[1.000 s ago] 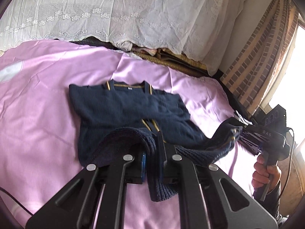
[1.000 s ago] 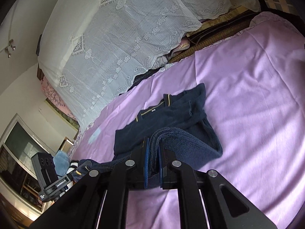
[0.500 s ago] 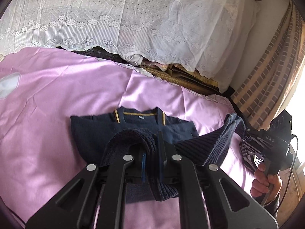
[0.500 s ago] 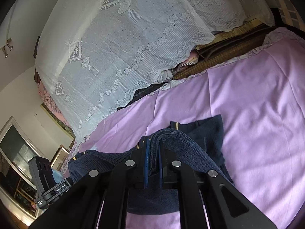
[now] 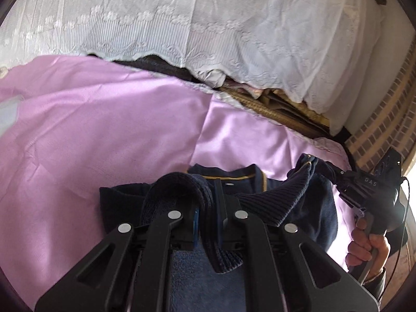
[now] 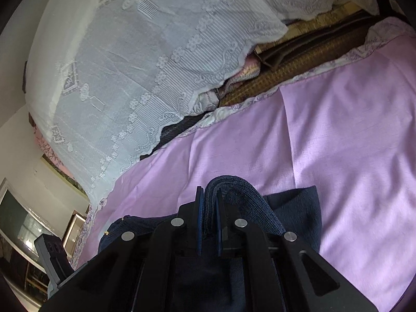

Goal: Fold small clothes
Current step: 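Lift the held hem and fold it over toward the collar with both tools, then lower the hem onto the collar and open both tools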

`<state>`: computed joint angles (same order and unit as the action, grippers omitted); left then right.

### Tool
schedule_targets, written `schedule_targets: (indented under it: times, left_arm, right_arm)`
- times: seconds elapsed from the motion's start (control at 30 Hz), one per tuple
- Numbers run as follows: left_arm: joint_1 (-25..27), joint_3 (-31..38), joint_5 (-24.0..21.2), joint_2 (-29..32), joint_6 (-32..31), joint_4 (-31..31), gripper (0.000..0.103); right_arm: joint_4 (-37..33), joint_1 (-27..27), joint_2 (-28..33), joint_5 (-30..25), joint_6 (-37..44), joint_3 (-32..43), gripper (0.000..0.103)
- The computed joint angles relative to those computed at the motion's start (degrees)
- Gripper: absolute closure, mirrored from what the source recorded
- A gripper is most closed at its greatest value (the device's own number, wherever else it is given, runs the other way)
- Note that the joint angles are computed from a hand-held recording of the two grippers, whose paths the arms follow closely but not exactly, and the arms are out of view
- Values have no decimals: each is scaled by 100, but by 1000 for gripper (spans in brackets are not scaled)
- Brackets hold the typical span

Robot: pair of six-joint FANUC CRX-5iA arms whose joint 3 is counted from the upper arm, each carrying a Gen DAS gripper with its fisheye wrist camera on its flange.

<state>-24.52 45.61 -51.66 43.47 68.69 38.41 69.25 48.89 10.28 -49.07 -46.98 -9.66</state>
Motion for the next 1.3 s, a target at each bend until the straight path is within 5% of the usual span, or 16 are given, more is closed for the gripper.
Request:
schedule_targets:
  times: [0.33, 0.57, 0.83, 0.9, 0.97, 1.13, 1.3]
  left_arm:
    - [83, 1115, -729, 941, 746, -145, 93]
    - [152, 1274, -906, 1136, 857, 194, 90]
    - [253, 750, -736, 826, 753, 577, 77]
    - [233, 552, -567, 667, 668, 537, 73]
    - [201, 481, -469, 558, 634, 347, 71]
    - [149, 130, -96, 258, 546, 77, 70]
    - [302, 115, -343, 426, 627, 847, 65]
  right_arm:
    - [-583, -360, 304, 520, 332, 96, 94]
    - [-807, -471, 410, 674, 462, 149, 94]
    - [347, -741, 141, 1319, -882, -551, 88]
    - [587, -671, 101, 1080, -1013, -570, 59]
    - [666, -549, 110, 672, -921, -496, 52]
    - [549, -247, 224, -257, -180, -141, 64]
    - [220, -188, 392, -191, 662, 213, 80]
